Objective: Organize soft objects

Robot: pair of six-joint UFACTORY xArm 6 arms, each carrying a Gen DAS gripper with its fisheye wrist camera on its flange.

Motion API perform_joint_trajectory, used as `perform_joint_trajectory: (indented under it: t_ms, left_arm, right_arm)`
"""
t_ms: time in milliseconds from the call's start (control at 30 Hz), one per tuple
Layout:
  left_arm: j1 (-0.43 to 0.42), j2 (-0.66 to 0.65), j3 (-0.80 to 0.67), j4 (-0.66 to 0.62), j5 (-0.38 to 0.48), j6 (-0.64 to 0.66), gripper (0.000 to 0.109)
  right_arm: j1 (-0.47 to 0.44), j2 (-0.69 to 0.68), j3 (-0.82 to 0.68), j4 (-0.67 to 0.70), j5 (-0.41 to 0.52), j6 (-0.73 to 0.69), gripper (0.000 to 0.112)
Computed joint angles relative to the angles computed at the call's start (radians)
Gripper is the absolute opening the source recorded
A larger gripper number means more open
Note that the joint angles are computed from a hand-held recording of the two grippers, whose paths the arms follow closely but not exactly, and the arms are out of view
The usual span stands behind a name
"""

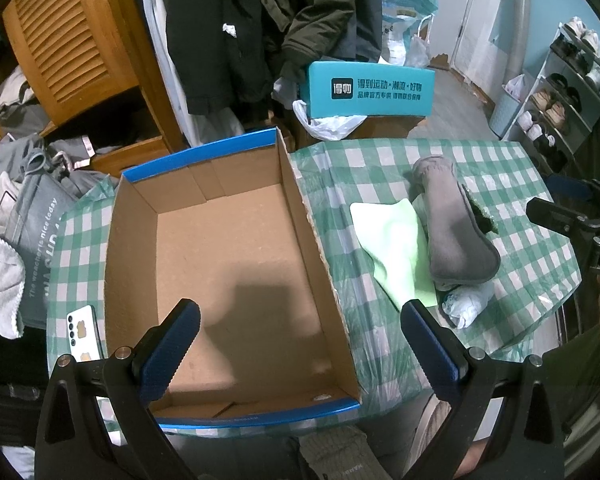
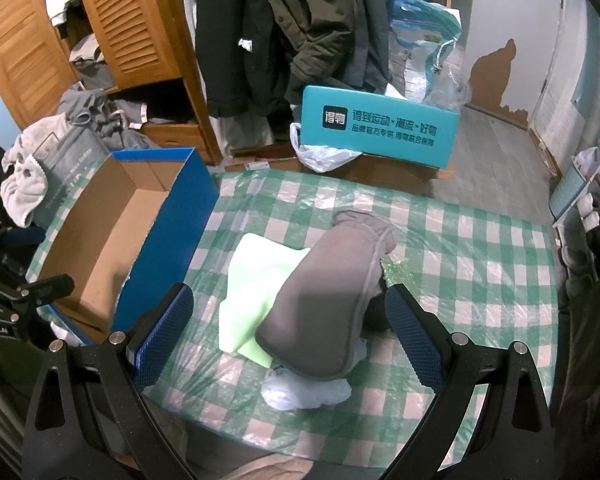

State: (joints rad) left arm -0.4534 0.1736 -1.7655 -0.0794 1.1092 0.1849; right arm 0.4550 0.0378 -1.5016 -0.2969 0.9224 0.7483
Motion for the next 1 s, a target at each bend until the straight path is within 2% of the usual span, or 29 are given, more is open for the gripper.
perform_joint_trajectory:
  t_ms: [333, 500, 567, 700, 867, 1000]
  left_arm:
    - [-0.002, 0.003, -0.003, 0.002, 0.003, -0.002, 0.102]
    - [-0.01, 0.0, 0.015, 0.008, -0.002, -0.011, 0.102]
    - [-0.014, 0.006, 0.011, 0.013, 0.005, -0.014, 0.102]
    - [-0.024, 0.051, -0.048, 0.014, 0.059, -0.021, 0.102]
    - [-0.041, 0.172, -0.235, -0.001, 0.189, -0.024, 0.102]
    - [-0.062, 0.258, -0.385, 0.009, 0.233, -0.011, 0.102]
  right_arm:
    - [0.007, 0.0, 0.004, -0.005, -0.001, 0.01, 0.095]
    - [-0.022, -0.056, 0.093, -0.004, -0.033, -0.001, 0.095]
    - [-0.035, -0.048, 0.077, 0.0, -0.022, -0.011, 0.095]
    - [-0.051, -0.04, 0.045, 0.016, 0.023, -0.023, 0.095]
    - [-0.084, -0.046, 0.046, 0.018, 0.043, -0.025, 0.095]
    - [-0.129, -0.036, 0.037, 0.049, 0.074, -0.051, 0.095]
